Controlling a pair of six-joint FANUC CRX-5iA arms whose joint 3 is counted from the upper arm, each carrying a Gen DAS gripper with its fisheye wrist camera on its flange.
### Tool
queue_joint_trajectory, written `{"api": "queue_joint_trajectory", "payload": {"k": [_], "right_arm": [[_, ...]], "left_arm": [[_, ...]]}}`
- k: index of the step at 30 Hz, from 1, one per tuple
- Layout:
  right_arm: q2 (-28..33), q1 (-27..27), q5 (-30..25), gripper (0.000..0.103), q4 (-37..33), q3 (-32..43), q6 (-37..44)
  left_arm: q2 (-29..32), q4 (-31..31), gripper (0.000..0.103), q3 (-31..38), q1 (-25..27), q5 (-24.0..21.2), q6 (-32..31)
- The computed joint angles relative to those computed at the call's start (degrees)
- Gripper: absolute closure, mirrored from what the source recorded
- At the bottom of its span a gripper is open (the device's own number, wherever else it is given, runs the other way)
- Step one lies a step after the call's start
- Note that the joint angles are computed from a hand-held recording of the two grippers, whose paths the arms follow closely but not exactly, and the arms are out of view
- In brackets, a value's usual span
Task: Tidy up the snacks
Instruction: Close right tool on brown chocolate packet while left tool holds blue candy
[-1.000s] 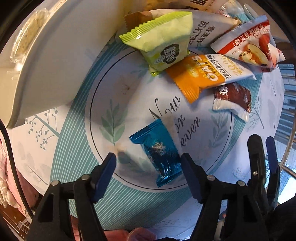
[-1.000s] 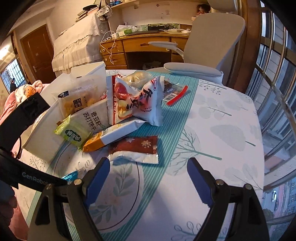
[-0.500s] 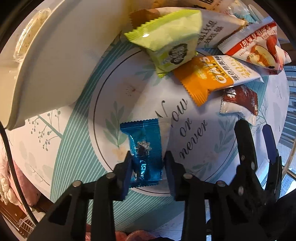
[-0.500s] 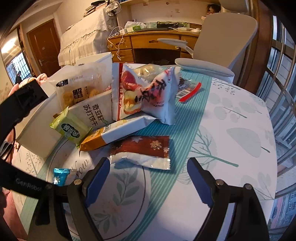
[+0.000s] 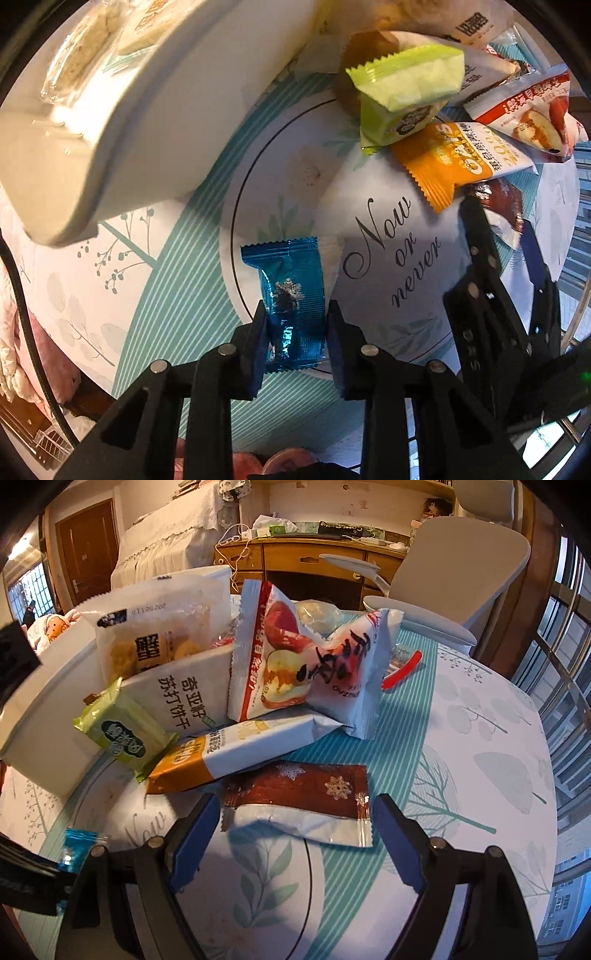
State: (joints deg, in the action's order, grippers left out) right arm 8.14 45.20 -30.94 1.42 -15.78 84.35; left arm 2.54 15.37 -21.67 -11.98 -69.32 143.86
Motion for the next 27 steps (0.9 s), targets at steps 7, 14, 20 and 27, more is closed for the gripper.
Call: {"api": "queue_joint_trajectory", "payload": {"k": [7,14,20,27], "right_arm": [[0.42,-0.17,-0.07,0.040,-0.17,0.31,0.88],[0.74,0.00,-3.36,0.060,-1.03,2.10,3.05],[0.73,0.30,-6.94,0.071,-1.48,3.44,3.86],[0.24,-1.67,-13.16,0.075,-8.50,6.43,8.20]], "left_arm": [[-1.30,0.11,0.079,-0.46,0.02,-0.09,0.25],[-0.43,0.21,0.079,1.81,-0.93,-0.82,0.80],[-1.02,0.19,0.079,2.71,-1.69,-2.03,0.77],[-1.51,-0.54,0.079,3.75,-2.37,-2.37,0.45]]}}
